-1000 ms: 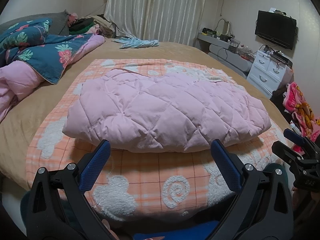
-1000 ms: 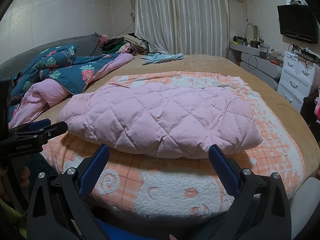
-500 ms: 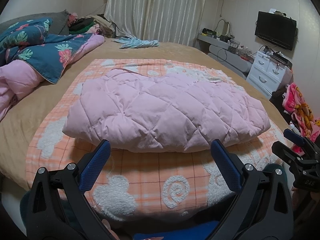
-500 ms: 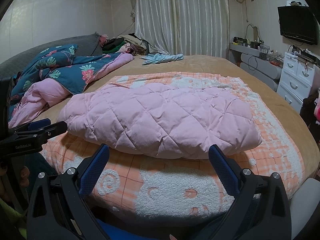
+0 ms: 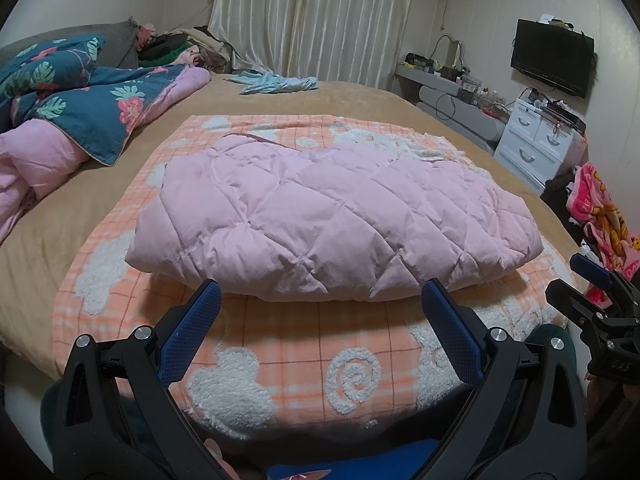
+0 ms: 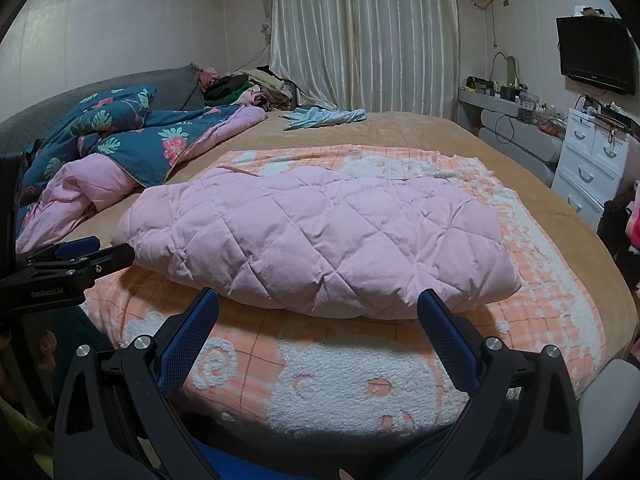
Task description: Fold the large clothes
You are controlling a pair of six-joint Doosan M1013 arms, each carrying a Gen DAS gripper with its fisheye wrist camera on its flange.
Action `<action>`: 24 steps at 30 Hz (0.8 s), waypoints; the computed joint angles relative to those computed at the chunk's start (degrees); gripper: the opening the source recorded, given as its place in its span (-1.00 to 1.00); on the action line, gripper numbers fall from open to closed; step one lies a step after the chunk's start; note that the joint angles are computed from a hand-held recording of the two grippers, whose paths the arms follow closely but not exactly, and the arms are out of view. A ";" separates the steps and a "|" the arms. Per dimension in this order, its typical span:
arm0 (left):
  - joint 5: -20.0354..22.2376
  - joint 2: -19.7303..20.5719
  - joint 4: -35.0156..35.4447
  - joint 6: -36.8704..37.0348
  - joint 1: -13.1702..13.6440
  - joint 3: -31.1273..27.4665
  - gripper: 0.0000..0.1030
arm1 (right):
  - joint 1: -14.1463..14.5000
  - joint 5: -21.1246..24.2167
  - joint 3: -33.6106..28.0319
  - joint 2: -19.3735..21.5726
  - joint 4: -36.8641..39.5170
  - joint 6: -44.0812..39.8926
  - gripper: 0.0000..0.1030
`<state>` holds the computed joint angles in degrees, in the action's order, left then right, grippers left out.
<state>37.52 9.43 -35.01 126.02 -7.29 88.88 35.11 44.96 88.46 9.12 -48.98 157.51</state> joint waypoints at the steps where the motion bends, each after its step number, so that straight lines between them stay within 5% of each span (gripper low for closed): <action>1: 0.03 -0.01 -0.25 0.19 0.04 0.02 0.82 | -0.01 -0.10 0.03 -0.01 -0.07 0.04 0.92; 17: 0.21 0.26 0.04 -0.15 0.68 -0.40 0.82 | -0.33 1.09 0.21 -0.16 -0.92 0.35 0.92; 24: -0.54 1.19 -0.41 -2.70 2.00 -1.42 0.82 | -2.50 5.28 2.60 -1.99 -3.67 8.26 0.92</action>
<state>36.99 10.62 -35.41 123.32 -5.29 87.46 32.61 50.24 91.06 7.13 -52.65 165.77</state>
